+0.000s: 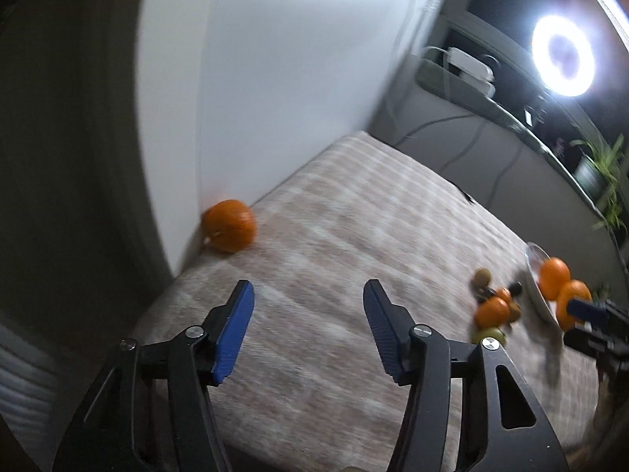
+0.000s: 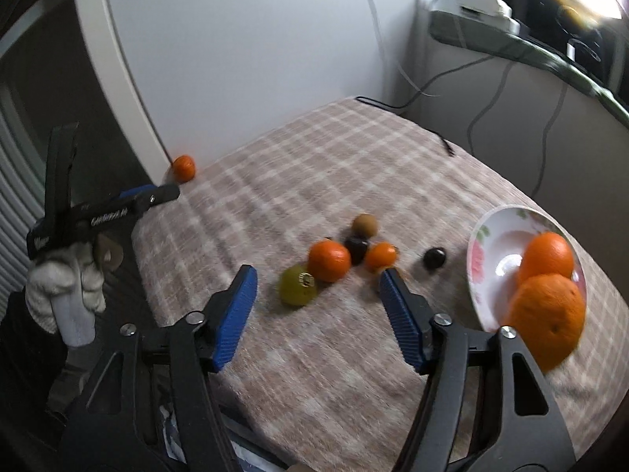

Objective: Organize fruits
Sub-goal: 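Move the left tool to the tangerine by the wall and grasp it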

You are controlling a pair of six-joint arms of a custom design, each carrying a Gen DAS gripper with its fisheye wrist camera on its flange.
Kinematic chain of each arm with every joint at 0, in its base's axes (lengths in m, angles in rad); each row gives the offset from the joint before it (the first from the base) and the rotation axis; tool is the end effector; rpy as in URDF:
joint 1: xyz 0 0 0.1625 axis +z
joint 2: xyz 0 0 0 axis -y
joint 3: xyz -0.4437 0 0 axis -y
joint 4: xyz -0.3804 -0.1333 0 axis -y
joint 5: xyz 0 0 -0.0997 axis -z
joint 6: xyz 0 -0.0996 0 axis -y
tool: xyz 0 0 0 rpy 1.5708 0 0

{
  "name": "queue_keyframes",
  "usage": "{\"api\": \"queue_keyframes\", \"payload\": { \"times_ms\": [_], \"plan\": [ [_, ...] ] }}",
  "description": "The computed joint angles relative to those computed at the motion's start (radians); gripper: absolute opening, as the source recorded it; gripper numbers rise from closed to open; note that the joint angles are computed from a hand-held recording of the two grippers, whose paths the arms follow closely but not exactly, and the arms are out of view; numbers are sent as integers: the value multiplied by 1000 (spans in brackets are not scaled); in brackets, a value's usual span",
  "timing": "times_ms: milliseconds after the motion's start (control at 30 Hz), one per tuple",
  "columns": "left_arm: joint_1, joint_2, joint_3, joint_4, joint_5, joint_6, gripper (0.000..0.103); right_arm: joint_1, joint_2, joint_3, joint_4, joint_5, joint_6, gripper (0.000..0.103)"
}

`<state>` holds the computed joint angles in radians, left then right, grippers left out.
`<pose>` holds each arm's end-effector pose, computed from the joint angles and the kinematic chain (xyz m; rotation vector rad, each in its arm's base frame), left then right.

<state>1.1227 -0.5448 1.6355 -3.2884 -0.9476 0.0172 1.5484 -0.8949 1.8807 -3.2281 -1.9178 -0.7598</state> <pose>-0.1235 -0.6988 0.0480 0.3226 2.4942 -0.9643 0.0854 -0.6260 0.1802 0.7586 -2.3877 0.6397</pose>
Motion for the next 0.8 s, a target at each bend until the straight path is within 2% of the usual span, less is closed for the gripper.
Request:
{"api": "queue_keyframes", "payload": {
  "times_ms": [100,300,400,433,800],
  "plan": [
    [6,11,-18,-8,14,-29,46,8,25,-14,8,-16,-33,56],
    [2,62,-84,-30,80,-60,45,-8,48,-14,9,-12,-71,46],
    [3,88,-111,-39,110,-78,41,-21,50,-12,24,-1,-84,42],
    [4,93,-117,-40,117,-87,39,-27,49,-10,29,8,-88,41],
    [-4,173,-224,-70,267,-125,37,-58,58,-11,33,57,-144,41]
  ]
}}
